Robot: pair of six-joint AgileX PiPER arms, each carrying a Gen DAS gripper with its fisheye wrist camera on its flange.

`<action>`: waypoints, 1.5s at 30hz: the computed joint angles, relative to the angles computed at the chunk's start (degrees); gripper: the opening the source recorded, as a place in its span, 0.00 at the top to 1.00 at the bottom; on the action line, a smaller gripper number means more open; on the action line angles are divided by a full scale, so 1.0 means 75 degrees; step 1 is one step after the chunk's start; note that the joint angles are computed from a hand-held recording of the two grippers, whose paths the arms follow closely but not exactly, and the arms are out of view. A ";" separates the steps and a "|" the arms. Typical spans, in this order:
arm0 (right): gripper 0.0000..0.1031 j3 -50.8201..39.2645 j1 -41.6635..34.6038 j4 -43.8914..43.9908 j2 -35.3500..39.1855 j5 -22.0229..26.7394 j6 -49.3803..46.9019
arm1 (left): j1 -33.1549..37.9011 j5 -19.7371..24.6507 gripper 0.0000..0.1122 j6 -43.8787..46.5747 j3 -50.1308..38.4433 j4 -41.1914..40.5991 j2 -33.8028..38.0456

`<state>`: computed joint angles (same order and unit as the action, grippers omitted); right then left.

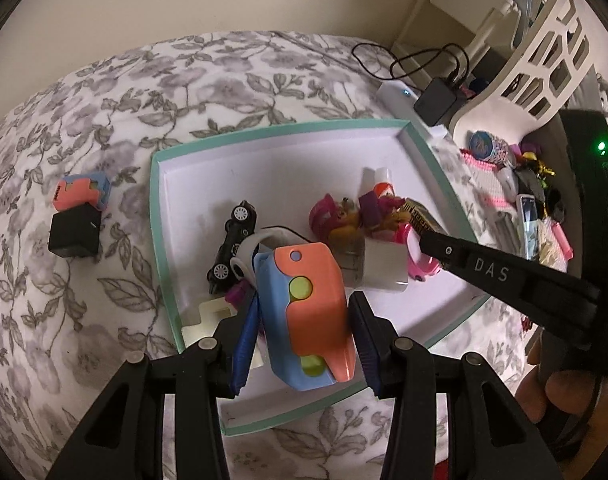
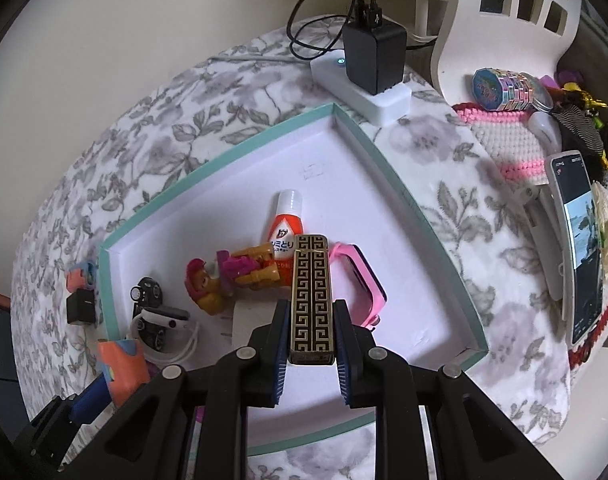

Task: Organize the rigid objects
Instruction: 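Carry the orange-blue case into the tray with the left gripper while the right places the gold case, then open both grippers and move them back toward the charger and pink-blue case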

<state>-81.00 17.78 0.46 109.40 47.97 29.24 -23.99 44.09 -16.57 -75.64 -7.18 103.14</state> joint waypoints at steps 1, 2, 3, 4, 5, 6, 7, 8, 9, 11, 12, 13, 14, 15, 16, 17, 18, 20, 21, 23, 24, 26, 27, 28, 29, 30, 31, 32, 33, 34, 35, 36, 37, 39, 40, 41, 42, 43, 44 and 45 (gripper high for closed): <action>0.79 -0.0012 0.0000 -0.0008 0.0007 0.0009 -0.0003 | -0.0006 0.0013 0.58 0.0003 -0.0012 0.0000 0.0035; 0.78 -0.0009 -0.0001 -0.0005 0.0007 0.0014 -0.0005 | -0.0008 0.0030 0.58 0.0027 -0.0020 -0.0020 0.0068; 0.78 -0.0023 0.0008 -0.0007 0.0015 0.0028 0.0005 | -0.0002 0.0040 0.58 0.0047 -0.0040 -0.0044 0.0104; 0.78 -0.0030 0.0010 -0.0009 0.0021 0.0039 0.0007 | 0.0000 0.0043 0.58 0.0059 -0.0041 -0.0067 0.0127; 0.78 -0.0045 0.0015 -0.0011 0.0033 0.0060 0.0003 | 0.0003 0.0055 0.58 0.0071 -0.0049 -0.0083 0.0159; 0.78 -0.0082 0.0025 -0.0020 0.0060 0.0092 0.0005 | 0.0001 0.0059 0.58 0.0074 -0.0044 -0.0082 0.0175; 0.78 -0.0094 0.0035 -0.0026 0.0076 0.0114 0.0009 | 0.0004 0.0064 0.58 0.0087 -0.0043 -0.0077 0.0193; 0.78 -0.0125 0.0042 -0.0024 0.0109 0.0148 0.0002 | 0.0000 0.0067 0.58 0.0086 -0.0040 -0.0063 0.0210; 0.78 -0.0142 0.0046 -0.0020 0.0140 0.0175 -0.0001 | -0.0004 0.0075 0.58 0.0075 -0.0037 -0.0040 0.0237; 0.78 -0.0168 0.0039 0.0024 0.0201 0.0231 -0.0039 | -0.0017 0.0081 0.58 0.0025 -0.0036 0.0008 0.0284; 0.78 -0.0179 0.0037 0.0048 0.0232 0.0251 -0.0060 | -0.0022 0.0073 0.58 0.0024 -0.0029 0.0016 0.0309; 0.78 -0.0193 0.0038 0.0056 0.0259 0.0271 -0.0075 | -0.0030 0.0073 0.58 0.0015 -0.0035 0.0023 0.0334; 0.78 -0.0223 0.0052 0.0046 0.0294 0.0305 -0.0077 | -0.0038 0.0058 0.58 0.0015 -0.0021 0.0030 0.0340; 0.78 -0.0243 0.0069 0.0017 0.0318 0.0332 -0.0065 | -0.0052 0.0041 0.58 0.0019 -0.0016 0.0034 0.0352; 0.78 -0.0271 0.0088 -0.0020 0.0342 0.0364 -0.0047 | -0.0062 0.0045 0.58 0.0016 -0.0027 0.0040 0.0367; 0.78 -0.0292 0.0105 -0.0052 0.0361 0.0379 -0.0027 | -0.0061 0.0047 0.58 0.0030 -0.0028 0.0024 0.0373; 0.78 -0.0301 0.0117 -0.0075 0.0360 0.0371 -0.0011 | -0.0057 0.0048 0.58 0.0042 -0.0031 0.0004 0.0379; 0.78 -0.0317 0.0132 -0.0109 0.0339 0.0364 0.0013 | -0.0034 0.0064 0.58 0.0058 -0.0035 -0.0028 0.0392; 0.78 -0.0327 0.0140 -0.0136 0.0321 0.0360 0.0024 | -0.0023 0.0074 0.58 0.0059 -0.0040 -0.0043 0.0393; 0.78 -0.0354 0.0169 -0.0209 0.0280 0.0368 0.0052 | 0.0012 0.0081 0.58 0.0085 -0.0041 -0.0109 0.0365; 0.78 -0.0372 0.0191 -0.0251 0.0258 0.0371 0.0075 | 0.0028 0.0072 0.58 0.0108 -0.0034 -0.0149 0.0338; 0.78 -0.0408 0.0236 -0.0346 0.0197 0.0380 0.0110 | 0.0056 0.0034 0.58 0.0135 -0.0010 -0.0194 0.0245; 0.78 -0.0419 0.0267 -0.0407 0.0146 0.0368 0.0136 | 0.0057 0.0014 0.58 0.0130 0.0004 -0.0177 0.0195; 0.78 -0.0438 0.0287 -0.0448 0.0121 0.0367 0.0159 | 0.0053 -0.0011 0.58 0.0108 0.0022 -0.0132 0.0135; 0.78 -0.0446 0.0327 -0.0524 0.0057 0.0341 0.0206 | 0.0054 -0.0026 0.58 0.0090 0.0031 -0.0093 0.0084; 0.78 -0.0444 0.0347 -0.0557 0.0003 0.0316 0.0209 | 0.0067 -0.0040 0.58 0.0078 0.0039 -0.0075 0.0034; 0.78 -0.0455 0.0377 -0.0594 -0.0034 0.0298 0.0228 | 0.0083 -0.0050 0.58 0.0075 0.0049 -0.0078 -0.0010; 0.78 -0.0465 0.0414 -0.0643 -0.0085 0.0274 0.0244 | 0.0107 -0.0065 0.58 0.0064 0.0059 -0.0082 -0.0045; 0.78 -0.0480 0.0445 -0.0676 -0.0125 0.0255 0.0241 | 0.0135 -0.0082 0.58 0.0043 0.0076 -0.0077 -0.0086; 0.78 -0.0497 0.0488 -0.0729 -0.0168 0.0235 0.0253 | 0.0177 -0.0111 0.58 -0.0008 0.0106 -0.0043 -0.0143; 0.78 -0.0508 0.0520 -0.0774 -0.0195 0.0233 0.0272 | 0.0208 -0.0132 0.58 -0.0056 0.0127 -0.0007 -0.0184; 0.78 -0.0529 0.0562 -0.0815 -0.0212 0.0231 0.0293 | 0.0252 -0.0164 0.58 -0.0141 0.0162 0.0056 -0.0239; 0.78 -0.0542 0.0596 -0.0828 -0.0228 0.0225 0.0299 | 0.0302 -0.0185 0.58 -0.0187 0.0189 0.0087 -0.0283; 0.78 -0.0567 0.0668 -0.0789 -0.0243 0.0205 0.0253 | 0.0410 -0.0223 0.58 -0.0282 0.0232 0.0138 -0.0349; 0.78 -0.0621 0.0728 -0.0779 -0.0220 0.0225 0.0226 | 0.0496 -0.0236 0.58 -0.0343 0.0268 0.0182 -0.0394; 0.78 -0.0642 0.0775 -0.0761 -0.0207 0.0229 0.0195 | 0.0556 -0.0244 0.58 -0.0390 0.0295 0.0216 -0.0424; 0.78 -0.0680 0.0823 -0.0716 -0.0180 0.0237 0.0132 | 0.0629 -0.0255 0.57 -0.0438 0.0332 0.0251 -0.0460; 0.78 -0.0719 0.0875 -0.0668 -0.0151 0.0247 0.0079 | 0.0733 -0.0267 0.57 -0.0498 0.0376 0.0291 -0.0504; 0.78 -0.0769 0.0933 -0.0586 -0.0114 0.0255 -0.0019 | 0.0811 -0.0281 0.57 -0.0536 0.0412 0.0313 -0.0535; 0.78 -0.0819 0.0989 -0.0518 -0.0073 0.0261 -0.0107 | 0.0894 -0.0294 0.56 -0.0580 0.0453 0.0334 -0.0571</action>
<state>-87.15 25.20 -3.43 108.86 49.93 28.44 -17.28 41.88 -20.92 -72.24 -4.68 98.85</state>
